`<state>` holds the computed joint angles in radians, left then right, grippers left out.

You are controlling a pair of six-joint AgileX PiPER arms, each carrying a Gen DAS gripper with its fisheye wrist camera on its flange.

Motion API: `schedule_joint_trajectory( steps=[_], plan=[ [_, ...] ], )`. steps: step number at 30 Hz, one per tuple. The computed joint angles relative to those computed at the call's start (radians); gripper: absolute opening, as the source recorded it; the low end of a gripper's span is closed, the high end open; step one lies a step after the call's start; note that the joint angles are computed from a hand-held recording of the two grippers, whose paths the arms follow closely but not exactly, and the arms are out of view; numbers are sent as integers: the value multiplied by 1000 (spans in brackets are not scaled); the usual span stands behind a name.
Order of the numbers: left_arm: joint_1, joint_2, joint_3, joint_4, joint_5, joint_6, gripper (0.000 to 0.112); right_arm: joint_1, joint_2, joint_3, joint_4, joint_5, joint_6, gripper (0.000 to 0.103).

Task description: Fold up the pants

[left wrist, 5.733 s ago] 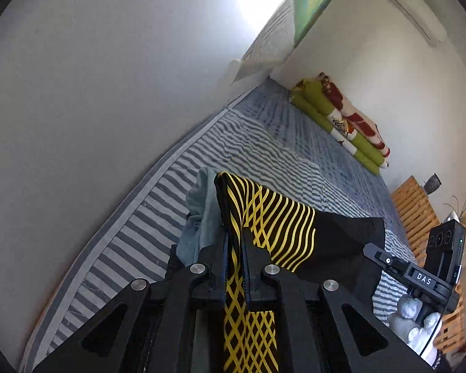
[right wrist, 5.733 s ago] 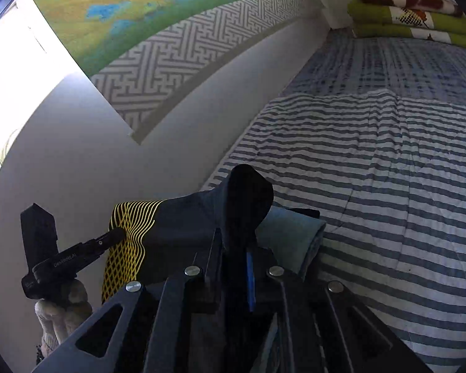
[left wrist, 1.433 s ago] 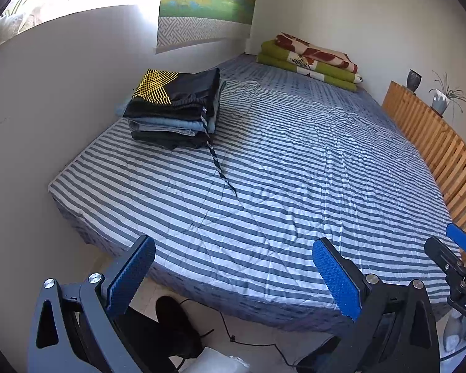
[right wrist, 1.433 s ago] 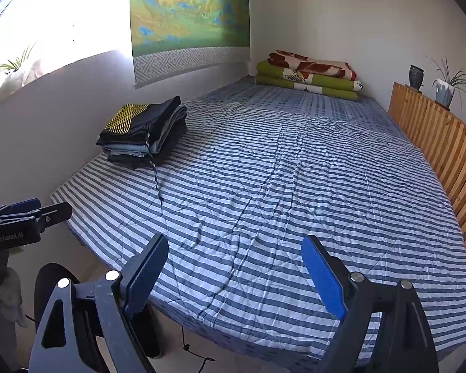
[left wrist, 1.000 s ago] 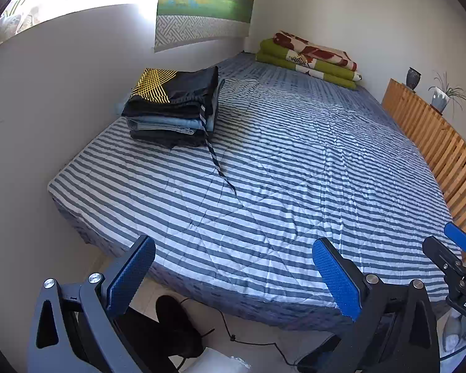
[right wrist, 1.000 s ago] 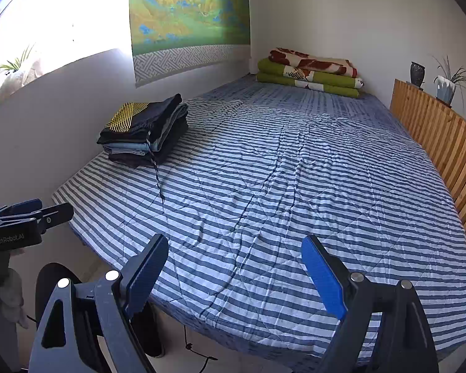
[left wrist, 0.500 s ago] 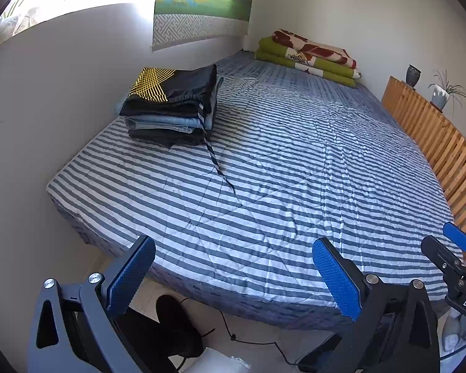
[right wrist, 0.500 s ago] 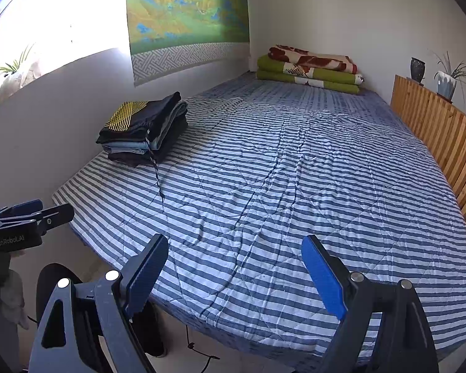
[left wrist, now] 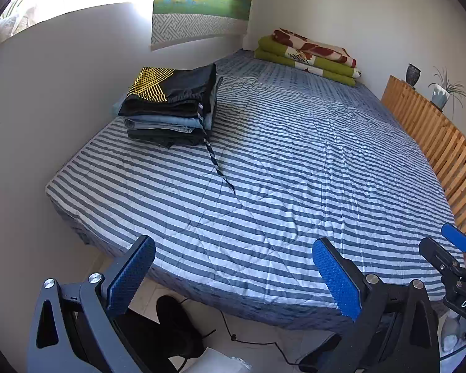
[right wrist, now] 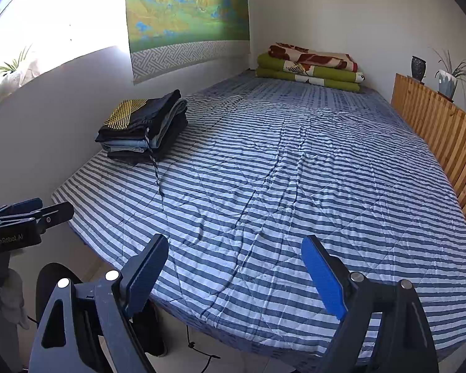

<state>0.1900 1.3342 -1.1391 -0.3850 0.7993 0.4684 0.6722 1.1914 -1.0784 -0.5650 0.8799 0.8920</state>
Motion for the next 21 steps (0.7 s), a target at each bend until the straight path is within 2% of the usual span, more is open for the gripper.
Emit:
schedule_joint_trajectory(
  steps=[21],
  plan=[
    [-6,38,-28,-3,-1,13,102,-28,14,-5,32,-19,-34,85]
  ],
)
